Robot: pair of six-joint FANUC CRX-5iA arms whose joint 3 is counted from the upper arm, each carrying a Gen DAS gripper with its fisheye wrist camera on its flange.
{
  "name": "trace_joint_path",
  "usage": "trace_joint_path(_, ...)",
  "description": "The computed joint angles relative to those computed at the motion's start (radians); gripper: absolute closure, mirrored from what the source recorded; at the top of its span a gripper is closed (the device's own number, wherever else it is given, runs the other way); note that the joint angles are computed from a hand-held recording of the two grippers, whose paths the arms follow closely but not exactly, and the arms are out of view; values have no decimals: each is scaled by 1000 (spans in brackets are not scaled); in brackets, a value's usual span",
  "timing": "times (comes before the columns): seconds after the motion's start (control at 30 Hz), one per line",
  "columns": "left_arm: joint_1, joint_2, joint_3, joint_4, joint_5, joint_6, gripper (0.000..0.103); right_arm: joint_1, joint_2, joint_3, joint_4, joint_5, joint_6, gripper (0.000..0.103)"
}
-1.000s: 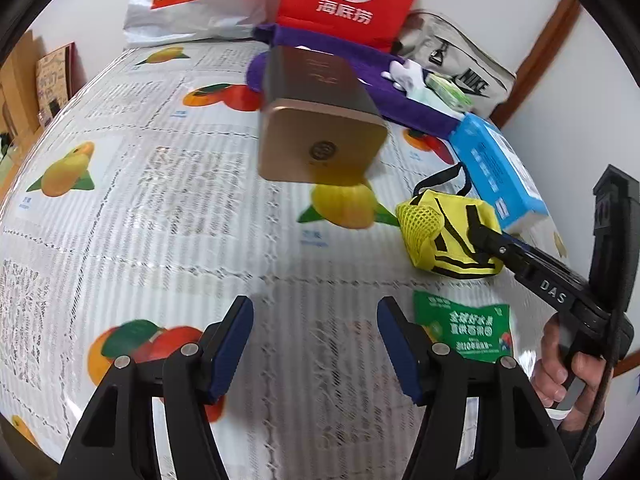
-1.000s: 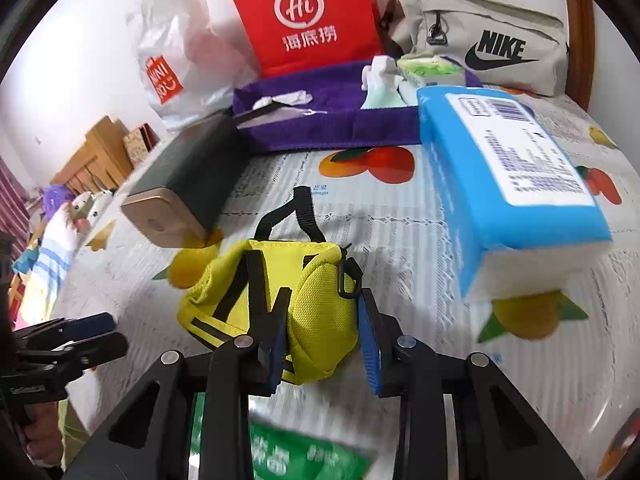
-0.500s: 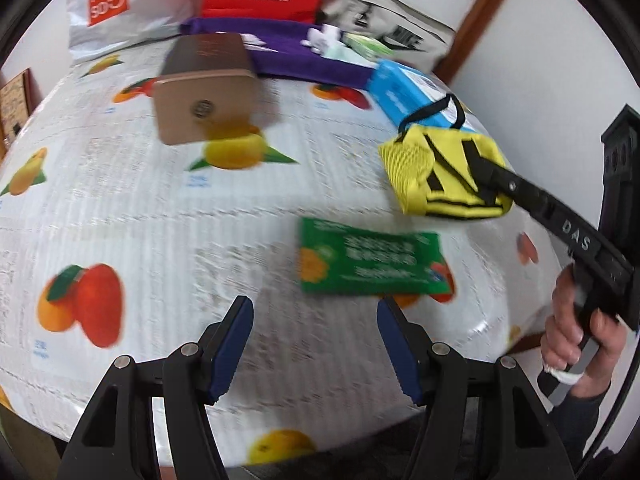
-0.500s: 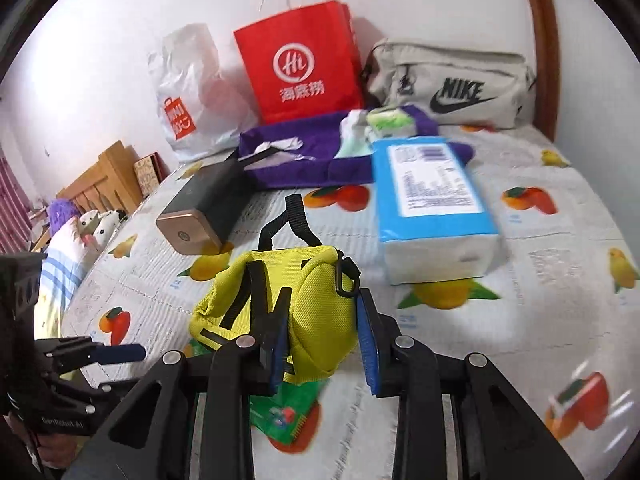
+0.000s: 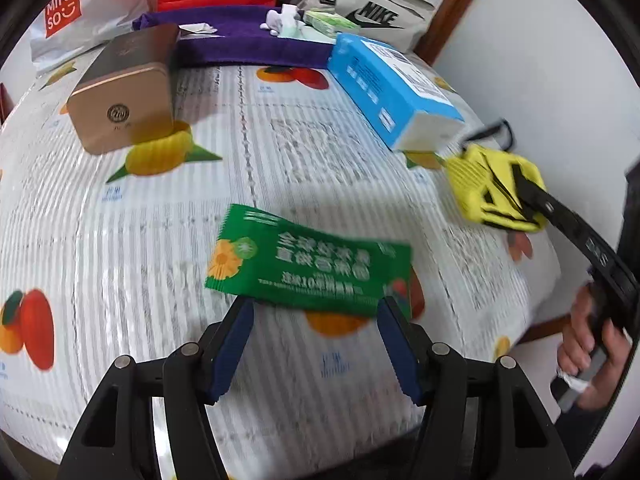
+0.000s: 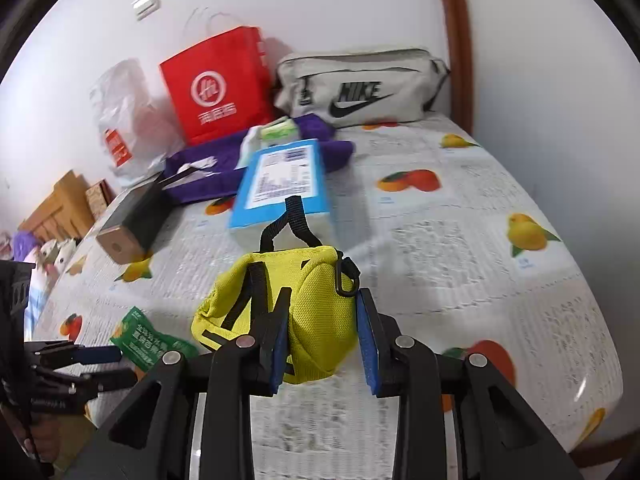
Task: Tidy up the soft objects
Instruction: 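Lift the yellow bag with the right tool while the left tool grasps the green packet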
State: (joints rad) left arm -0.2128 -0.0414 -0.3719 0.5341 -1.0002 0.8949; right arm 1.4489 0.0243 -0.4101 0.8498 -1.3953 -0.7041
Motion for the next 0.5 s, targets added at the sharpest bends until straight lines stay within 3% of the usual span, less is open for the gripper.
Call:
trace_joint_path(0.23,-87,76,118,-122,42,172,40,7,-43,-58,3,11,-54,72)
trace_joint_path(0.33,-131,94,156,-189,55,229,34,1,-60,-83,3,34,-75,72)
trace_joint_path(0.5,-216,104,215,-372,77,338,32,-3,-69,-99,0,65,-76,72)
